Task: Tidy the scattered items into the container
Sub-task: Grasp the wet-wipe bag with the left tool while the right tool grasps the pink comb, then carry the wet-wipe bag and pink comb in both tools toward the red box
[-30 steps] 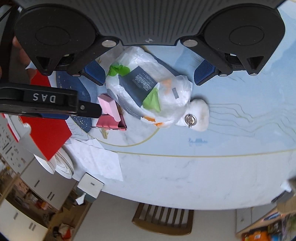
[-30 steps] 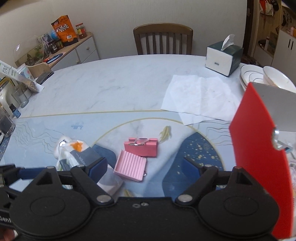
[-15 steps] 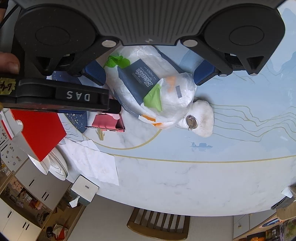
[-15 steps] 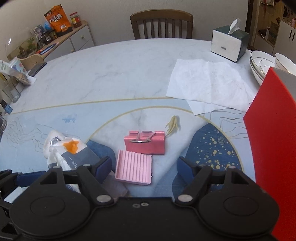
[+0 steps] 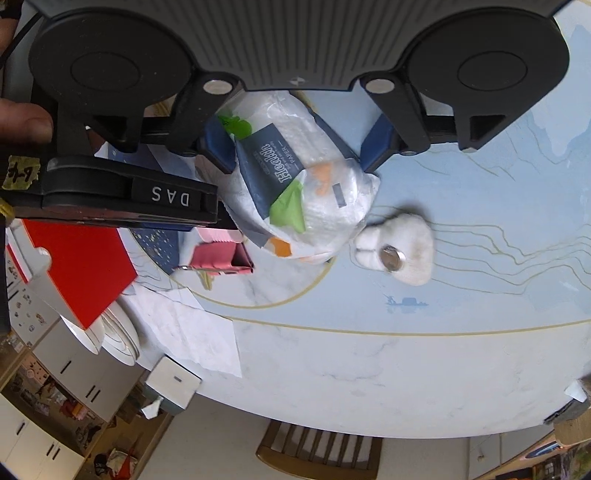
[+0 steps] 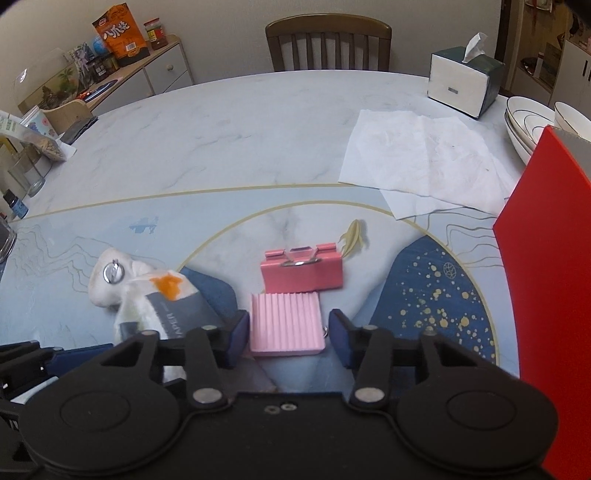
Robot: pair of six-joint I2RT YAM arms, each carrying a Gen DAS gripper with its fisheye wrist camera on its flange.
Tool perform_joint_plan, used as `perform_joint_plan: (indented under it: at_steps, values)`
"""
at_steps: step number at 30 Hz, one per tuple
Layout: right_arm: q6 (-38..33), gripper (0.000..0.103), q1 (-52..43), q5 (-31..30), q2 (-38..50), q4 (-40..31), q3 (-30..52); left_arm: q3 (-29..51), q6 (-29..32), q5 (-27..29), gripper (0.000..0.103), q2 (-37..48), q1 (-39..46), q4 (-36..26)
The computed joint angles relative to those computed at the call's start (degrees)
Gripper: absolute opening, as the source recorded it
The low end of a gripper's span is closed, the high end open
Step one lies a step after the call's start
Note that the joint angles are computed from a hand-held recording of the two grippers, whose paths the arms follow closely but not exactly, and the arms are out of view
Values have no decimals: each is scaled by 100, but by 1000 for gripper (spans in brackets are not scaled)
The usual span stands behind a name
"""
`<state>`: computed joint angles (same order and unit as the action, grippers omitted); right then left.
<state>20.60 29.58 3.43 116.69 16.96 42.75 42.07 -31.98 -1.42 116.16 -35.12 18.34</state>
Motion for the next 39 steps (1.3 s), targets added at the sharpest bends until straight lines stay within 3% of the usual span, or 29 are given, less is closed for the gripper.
perform_joint_plan:
  at_steps: [8, 9, 19, 24, 39]
  values:
    - [-42, 40, 10, -14, -213, 175, -396, -171, 146, 91, 53, -92, -111, 122]
    - [-23, 40, 22, -6, -254, 212, -476, -200, 173, 127, 36, -107, -123, 143]
    - [151, 40, 58, 40, -760, 419, -1247, -482, 552, 26, 21, -352, -481, 309]
    - [134, 40, 177, 191, -1222, 460, -1689, -649, 731, -62, 6, -515, -670, 380]
    - [98, 40, 517, 526, -2735, -23, -2592, -1179, 670, -71, 3, -1118, -1020, 452]
